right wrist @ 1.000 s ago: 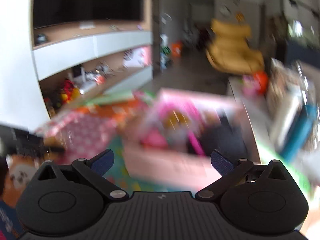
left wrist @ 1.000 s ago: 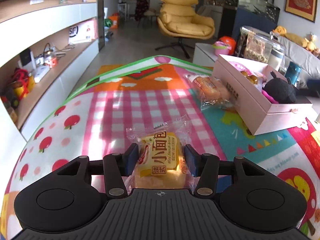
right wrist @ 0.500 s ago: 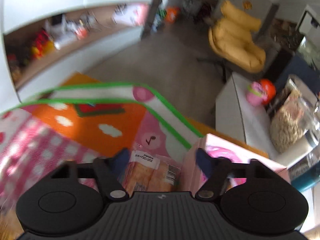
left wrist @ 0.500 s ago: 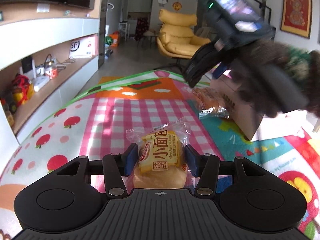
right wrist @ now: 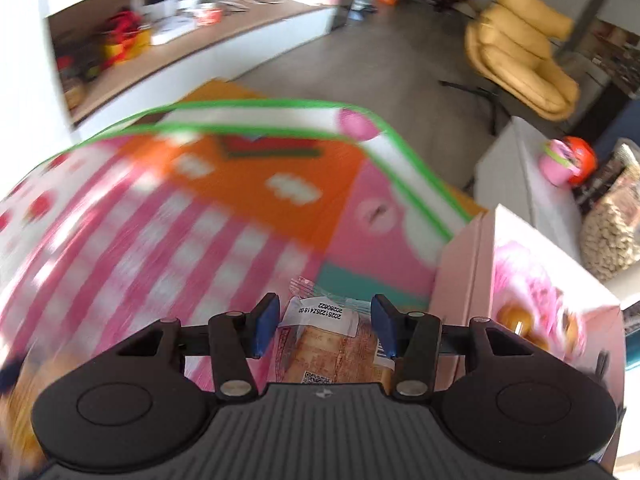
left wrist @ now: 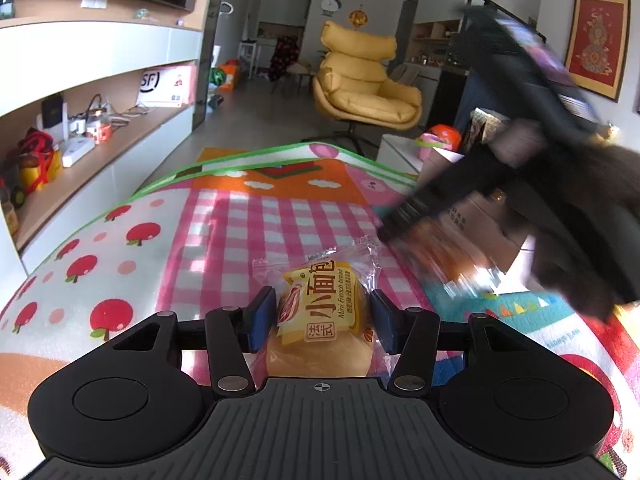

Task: Organize objects
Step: 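Grasp the brown bread loaf bag with the right gripper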

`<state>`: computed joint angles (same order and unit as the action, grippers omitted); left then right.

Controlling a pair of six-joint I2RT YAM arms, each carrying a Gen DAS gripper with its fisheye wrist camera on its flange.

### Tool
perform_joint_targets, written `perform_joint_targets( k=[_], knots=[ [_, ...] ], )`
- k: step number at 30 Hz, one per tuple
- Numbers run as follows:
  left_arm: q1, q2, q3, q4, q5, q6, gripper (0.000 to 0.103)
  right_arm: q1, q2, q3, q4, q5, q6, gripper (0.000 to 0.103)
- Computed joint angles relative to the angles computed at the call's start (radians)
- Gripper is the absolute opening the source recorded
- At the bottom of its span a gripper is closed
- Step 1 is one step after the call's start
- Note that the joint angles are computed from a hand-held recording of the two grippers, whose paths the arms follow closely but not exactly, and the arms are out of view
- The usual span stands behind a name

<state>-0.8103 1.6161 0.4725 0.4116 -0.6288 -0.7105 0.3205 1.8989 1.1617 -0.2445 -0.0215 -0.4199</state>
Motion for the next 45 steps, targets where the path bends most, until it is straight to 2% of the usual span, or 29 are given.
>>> perform_joint_targets(
  k=[5, 11, 15, 16, 22, 28, 34, 38, 41, 45],
  knots=[
    [0.002, 0.0, -0.007, 0.011, 0.002, -0.004, 0.056, -0.051, -0.203, -0.216, -0.021, -0.125, -0.084, 0.051],
    [-0.018, -0.005, -0.003, -0.012, -0.02, -0.037, 0.056, -0.152, -0.414, -0.45, 0.011, -0.255, -0.209, 0.052],
    [-0.062, -0.012, -0.009, -0.019, -0.032, -0.071, 0.056, -0.207, -0.522, -0.576, 0.078, -0.278, -0.246, 0.072],
    [-0.075, -0.01, -0.007, -0.022, -0.037, -0.082, 0.056, -0.221, -0.536, -0.592, 0.086, -0.288, -0.248, 0.074],
    [-0.156, 0.005, 0.047, -0.103, -0.058, -0.159, 0.056, -0.311, -0.567, -0.632, 0.087, -0.36, -0.255, 0.08],
    [-0.202, 0.056, 0.147, -0.201, -0.07, -0.177, 0.056, -0.447, -0.58, -0.676, 0.101, -0.455, -0.332, 0.085],
    [-0.232, 0.119, 0.243, -0.256, -0.056, -0.172, 0.055, -0.594, -0.535, -0.662, 0.089, -0.527, -0.405, 0.087],
    [-0.272, 0.153, 0.297, -0.305, -0.067, -0.192, 0.055, -0.709, -0.507, -0.671, 0.121, -0.566, -0.464, 0.092],
    [-0.307, 0.178, 0.344, -0.367, -0.088, -0.223, 0.055, -0.795, -0.486, -0.679, 0.16, -0.585, -0.494, 0.097],
    [-0.34, 0.21, 0.411, -0.468, -0.121, -0.25, 0.056, -0.873, -0.449, -0.654, 0.119, -0.636, -0.535, 0.097]
  ],
)
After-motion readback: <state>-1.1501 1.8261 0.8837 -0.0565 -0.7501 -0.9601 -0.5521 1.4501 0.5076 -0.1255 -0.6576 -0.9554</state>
